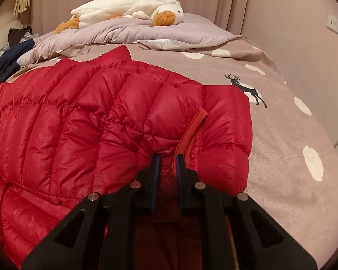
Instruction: Fold large clothes
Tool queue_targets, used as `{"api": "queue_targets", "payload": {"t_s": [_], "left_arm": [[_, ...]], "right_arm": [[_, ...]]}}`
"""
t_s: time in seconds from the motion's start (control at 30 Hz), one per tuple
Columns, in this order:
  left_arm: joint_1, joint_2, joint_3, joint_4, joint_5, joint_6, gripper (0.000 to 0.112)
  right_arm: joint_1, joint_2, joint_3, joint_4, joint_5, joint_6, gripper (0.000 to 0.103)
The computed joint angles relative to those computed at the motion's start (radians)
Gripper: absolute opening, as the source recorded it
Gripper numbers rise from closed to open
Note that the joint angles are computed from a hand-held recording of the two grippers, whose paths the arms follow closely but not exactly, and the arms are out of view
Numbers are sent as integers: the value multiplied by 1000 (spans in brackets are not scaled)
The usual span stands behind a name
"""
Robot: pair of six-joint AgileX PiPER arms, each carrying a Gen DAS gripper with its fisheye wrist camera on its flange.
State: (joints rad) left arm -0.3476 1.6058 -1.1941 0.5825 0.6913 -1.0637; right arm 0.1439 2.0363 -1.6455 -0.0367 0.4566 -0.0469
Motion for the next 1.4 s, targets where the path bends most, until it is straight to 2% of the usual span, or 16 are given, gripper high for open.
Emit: {"api": "queue_targets", "payload": {"t_s": [0.23, 0.5, 0.7, 0.77, 0.83, 0.87, 0.9, 0.93, 0.97, 1.0, 1.1, 1.17, 1.23, 1.27, 1.37, 1.4], "left_arm": [[3, -4, 1, 1, 5, 7, 19], [1, -2, -2, -1, 7, 6, 19], [-13, -26, -23, -7, 72, 8, 19], [-3, -91, -12, -85, 105, 51, 19], [-12, -175, 19, -96, 153, 66, 27], [-37, -229, 45, -53, 192, 40, 40], [-84, -301, 92, 31, 236, -25, 61], [-121, -363, 137, 91, 263, -75, 75], [-144, -433, 184, 115, 278, -96, 99], [-144, -501, 227, 99, 274, -82, 103], [-1, -646, 330, -143, 184, 80, 103], [102, -685, 396, -343, 146, 217, 102], [171, -692, 450, -518, 115, 376, 91], [169, -690, 478, -554, 105, 398, 73], [45, -670, 493, -432, 96, 322, 63], [7, -649, 481, -399, 102, 303, 53]], "right_arm": [[-9, -2, 4, 44, -6, -30, 14], [4, -1, 12, -30, -15, 28, 14], [21, -8, 5, -98, 7, 80, 16], [31, -32, -5, -161, 67, 124, 29], [0, -115, 50, -123, 87, 99, 78], [-30, -182, 126, -44, 38, 41, 89], [-62, -271, 226, 56, -26, -25, 101], [-90, -327, 290, 156, -50, -106, 102], [-119, -364, 323, 256, -33, -194, 102], [-154, -394, 341, 356, 18, -283, 102], [-256, -463, 443, 614, 106, -508, 102], [-270, -493, 513, 625, 102, -509, 102], [-270, -512, 588, 638, 105, -506, 101], [-261, -518, 623, 665, 98, -526, 100], [-272, -485, 685, 844, 146, -682, 97], [-260, -482, 708, 862, 115, -690, 94]]}}
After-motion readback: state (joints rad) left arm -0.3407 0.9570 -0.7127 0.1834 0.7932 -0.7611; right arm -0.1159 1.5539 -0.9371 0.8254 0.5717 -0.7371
